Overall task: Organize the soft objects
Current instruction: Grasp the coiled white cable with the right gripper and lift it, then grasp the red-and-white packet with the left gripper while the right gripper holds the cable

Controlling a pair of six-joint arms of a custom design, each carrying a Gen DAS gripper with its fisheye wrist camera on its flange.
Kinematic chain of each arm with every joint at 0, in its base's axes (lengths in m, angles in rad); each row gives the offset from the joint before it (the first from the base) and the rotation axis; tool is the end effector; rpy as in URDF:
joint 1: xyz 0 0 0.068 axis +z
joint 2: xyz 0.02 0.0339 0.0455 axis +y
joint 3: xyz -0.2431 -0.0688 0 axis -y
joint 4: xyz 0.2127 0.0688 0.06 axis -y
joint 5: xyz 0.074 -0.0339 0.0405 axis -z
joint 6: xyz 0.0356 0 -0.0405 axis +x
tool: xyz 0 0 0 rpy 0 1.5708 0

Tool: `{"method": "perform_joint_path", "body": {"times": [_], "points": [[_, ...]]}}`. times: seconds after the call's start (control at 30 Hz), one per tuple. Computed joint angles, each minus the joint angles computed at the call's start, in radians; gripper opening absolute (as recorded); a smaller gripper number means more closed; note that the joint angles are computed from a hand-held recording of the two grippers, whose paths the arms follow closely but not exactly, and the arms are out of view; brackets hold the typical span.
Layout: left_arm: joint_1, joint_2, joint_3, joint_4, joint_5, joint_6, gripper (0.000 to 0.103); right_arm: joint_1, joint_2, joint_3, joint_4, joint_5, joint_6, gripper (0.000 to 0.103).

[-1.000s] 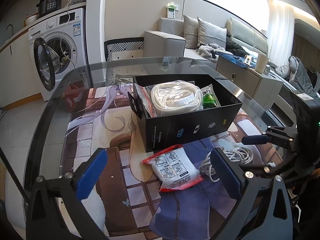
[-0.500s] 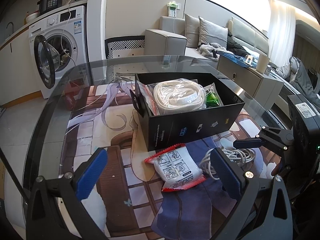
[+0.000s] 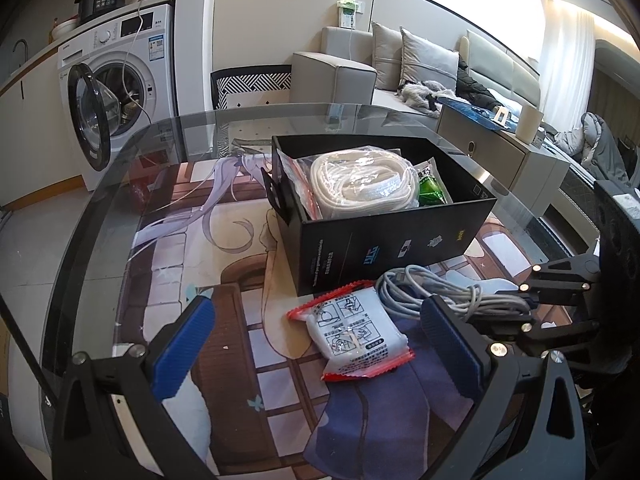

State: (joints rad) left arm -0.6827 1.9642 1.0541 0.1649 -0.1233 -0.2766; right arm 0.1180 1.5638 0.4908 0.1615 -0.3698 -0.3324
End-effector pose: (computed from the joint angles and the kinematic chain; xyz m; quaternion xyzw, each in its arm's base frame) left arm 0.2910 -0.2309 0.1328 0.1602 0.9005 -0.1347 0.3813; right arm 0.2351 0.0408 0.1136 -0.2657 0.8933 0.1389 0.3350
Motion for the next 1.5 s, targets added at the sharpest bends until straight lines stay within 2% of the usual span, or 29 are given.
{"method": "perform_joint_path", "body": {"times": [0.13, 0.33, 0.43, 0.5, 0.6, 0.8, 0.83, 0.87, 1.2, 1.5], "points": [[-0.002, 0.008, 0.006, -0.006, 0.002, 0.000, 0.103, -0.052, -0.048, -0.021, -0.020, -0.068, -0.018, 0.013], [0.000, 0.016, 0.016, -0.014, 0.008, 0.000, 0.103, -0.055, -0.041, -0.001, -0.062, -0.051, -0.043, 0.014], [0.001, 0.016, 0.014, -0.014, 0.012, -0.001, 0.103, -0.004, -0.006, 0.008, -0.029, 0.003, -0.018, 0.022], [0.001, 0.018, 0.015, -0.014, 0.012, 0.000, 0.103, 0.019, 0.014, 0.015, -0.020, 0.027, -0.009, 0.035], [0.003, 0.022, 0.015, -0.013, 0.015, 0.000, 0.103, 0.050, 0.035, 0.028, -0.011, 0.050, 0.005, 0.043], [0.006, 0.028, 0.018, -0.018, 0.022, -0.001, 0.103, 0.092, 0.091, 0.066, 0.031, 0.111, 0.070, 0.043], [0.006, 0.028, 0.018, -0.018, 0.022, -0.001, 0.103, 0.094, 0.094, 0.067, 0.037, 0.116, 0.071, 0.041], [0.006, 0.029, 0.019, -0.018, 0.022, -0.002, 0.103, 0.090, 0.093, 0.066, 0.039, 0.109, 0.066, 0.030], [0.012, 0.052, 0.040, -0.037, 0.040, -0.005, 0.103, 0.008, -0.001, 0.023, 0.024, -0.013, 0.035, 0.030], [-0.011, 0.120, 0.109, -0.093, 0.064, -0.014, 0.103, -0.038, -0.134, -0.020, -0.020, -0.036, 0.028, 0.030]]}}
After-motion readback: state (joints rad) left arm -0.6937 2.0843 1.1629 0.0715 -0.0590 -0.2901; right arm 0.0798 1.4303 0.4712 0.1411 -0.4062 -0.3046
